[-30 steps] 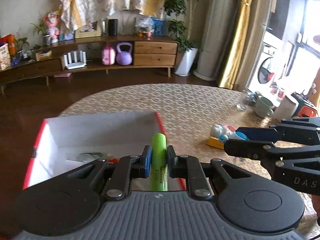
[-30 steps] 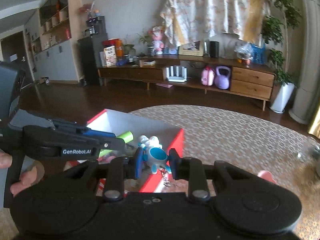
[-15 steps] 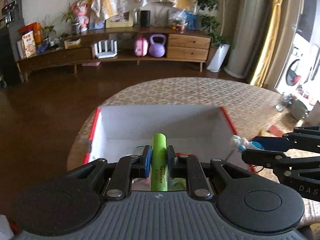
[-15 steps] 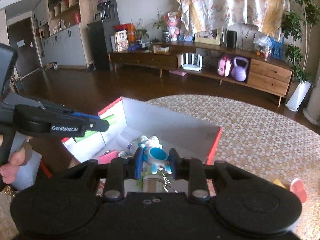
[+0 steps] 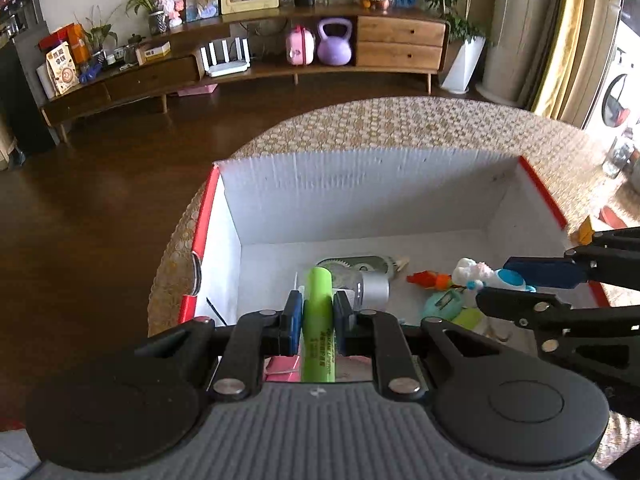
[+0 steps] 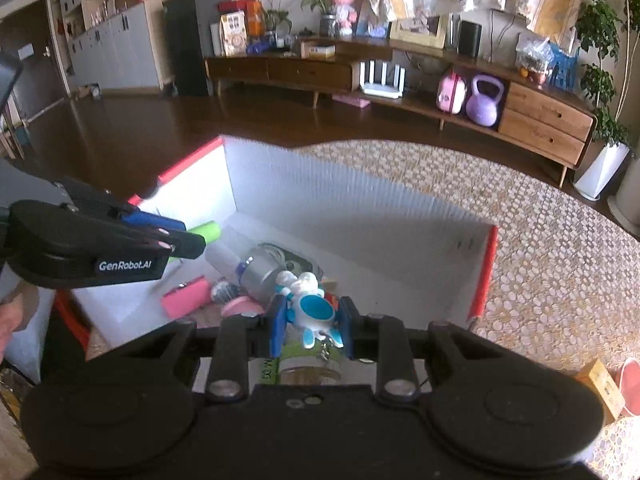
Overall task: Organize rigid objects
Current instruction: 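Open the left tool dropping the green stick into the box while the right tool releases the figurine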
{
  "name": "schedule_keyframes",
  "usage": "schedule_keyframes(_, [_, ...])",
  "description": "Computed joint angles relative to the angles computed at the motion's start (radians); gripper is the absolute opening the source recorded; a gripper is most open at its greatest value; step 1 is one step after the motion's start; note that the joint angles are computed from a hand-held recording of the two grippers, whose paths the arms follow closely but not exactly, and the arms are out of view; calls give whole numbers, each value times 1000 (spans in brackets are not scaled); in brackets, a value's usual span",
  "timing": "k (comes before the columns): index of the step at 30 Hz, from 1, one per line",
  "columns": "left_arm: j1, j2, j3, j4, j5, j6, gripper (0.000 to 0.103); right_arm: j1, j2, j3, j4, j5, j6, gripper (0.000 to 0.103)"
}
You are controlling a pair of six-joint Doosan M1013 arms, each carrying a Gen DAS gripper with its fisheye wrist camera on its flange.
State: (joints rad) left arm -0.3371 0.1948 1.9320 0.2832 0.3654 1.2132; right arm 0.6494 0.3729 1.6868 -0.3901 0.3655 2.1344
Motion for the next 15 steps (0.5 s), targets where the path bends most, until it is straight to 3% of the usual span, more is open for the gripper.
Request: schedule_keyframes(15, [5, 41, -27, -70, 41, 82, 16, 1, 52, -51, 77, 98, -76, 27])
